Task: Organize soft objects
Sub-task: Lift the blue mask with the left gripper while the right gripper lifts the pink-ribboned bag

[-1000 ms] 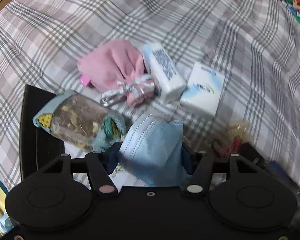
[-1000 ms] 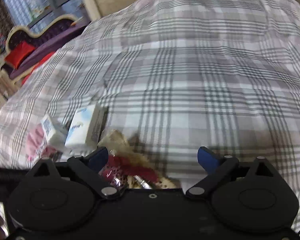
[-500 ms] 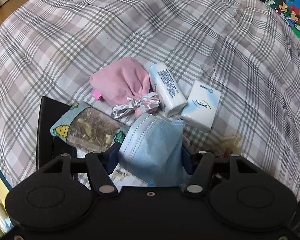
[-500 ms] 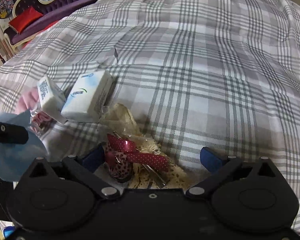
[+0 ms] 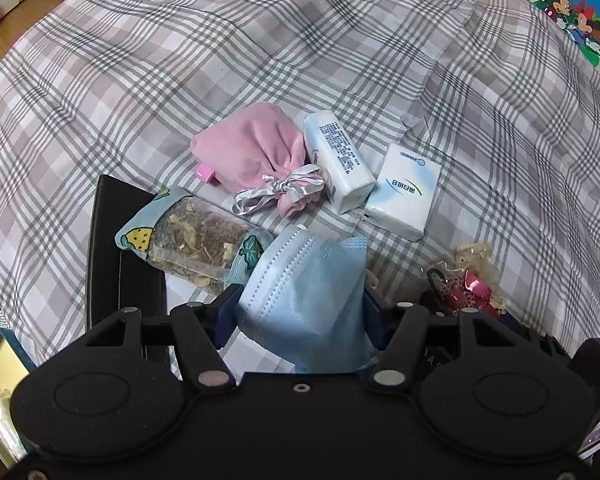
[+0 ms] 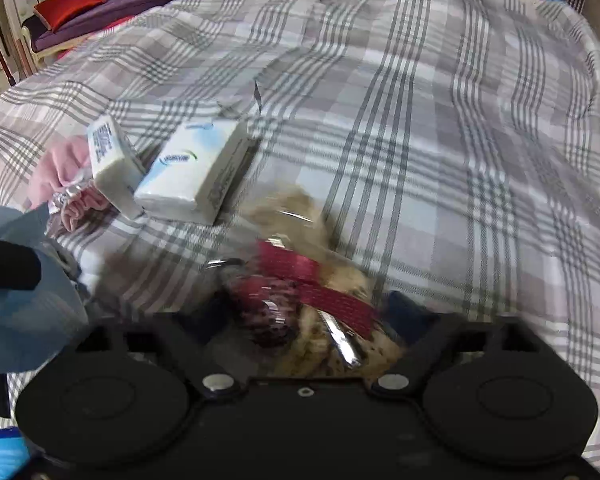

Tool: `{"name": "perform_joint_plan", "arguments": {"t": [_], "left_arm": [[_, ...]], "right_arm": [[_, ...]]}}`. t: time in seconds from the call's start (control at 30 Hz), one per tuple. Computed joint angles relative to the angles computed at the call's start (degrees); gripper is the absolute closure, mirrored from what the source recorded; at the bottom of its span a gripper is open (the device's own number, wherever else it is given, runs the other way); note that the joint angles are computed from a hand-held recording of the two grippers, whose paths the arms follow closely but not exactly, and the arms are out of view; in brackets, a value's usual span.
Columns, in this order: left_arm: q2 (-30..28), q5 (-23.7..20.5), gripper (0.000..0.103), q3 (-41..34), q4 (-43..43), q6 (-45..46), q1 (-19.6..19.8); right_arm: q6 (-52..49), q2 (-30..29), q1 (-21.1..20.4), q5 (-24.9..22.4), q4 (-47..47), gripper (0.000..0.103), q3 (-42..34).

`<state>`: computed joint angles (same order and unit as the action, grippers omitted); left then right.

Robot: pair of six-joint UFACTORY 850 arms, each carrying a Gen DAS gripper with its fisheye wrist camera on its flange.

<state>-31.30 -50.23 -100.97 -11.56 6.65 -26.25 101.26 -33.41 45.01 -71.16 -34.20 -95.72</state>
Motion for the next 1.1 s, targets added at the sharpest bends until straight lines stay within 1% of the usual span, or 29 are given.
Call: {"name": "perform_joint_plan", "arguments": {"t": [0.03,0.1,0.17,0.3,0.37,0.43,0.57,0.77,0.9,1.0,1.1], "left_arm": [[0.2,0.1,0.046,0.1,0.1,0.0,0.0],[0.7,0.3,0.046,0.6,0.2,0.0,0.2],[1.0,0.3,0.046,0.9,0.1,0.1,0.4],[1.9,0.4,0.046,1.7,0.2,0.2,0.8],[2.2,0.0,0.046,2.0,0.1,0.3,1.2],[2.5,-0.8,0.046,2.2,-0.3,0.5,1.7],[3.7,-2.1,0.046,3.5,-1.4,1.2,3.2],[7.6,-1.7,0.046,8.1,-2.1,2.2,6.7],[10.8,-0.9,0.046,11.8,-2.1,2.6,9.7],[13.2,-0.4,0.046,14.5,-2.5,3.4,12.4],[15.3,0.3,0.046,17.2,-2.5,3.8,15.3]], "right_arm": [[0.3,0.3,0.1,0.5,-0.2,0.036,0.4],[1.4,0.7,0.2,0.7,-0.9,0.036,1.0],[3.8,1.8,0.2,1.9,-1.7,0.037,2.3],[12.4,5.5,0.7,5.5,-5.8,0.037,6.6],[15.6,6.2,1.2,5.3,-8.0,0.037,7.3],[17.0,6.4,1.4,5.2,-9.1,0.037,7.5],[18.2,6.7,1.6,6.9,-10.2,0.037,7.9],[18.1,5.3,2.0,5.8,-11.3,0.037,6.5],[17.9,4.2,2.1,5.1,-11.7,0.037,5.6],[17.2,2.9,2.5,3.3,-12.6,0.037,4.0],[16.9,1.6,3.2,0.3,-14.4,0.037,2.4]]}}
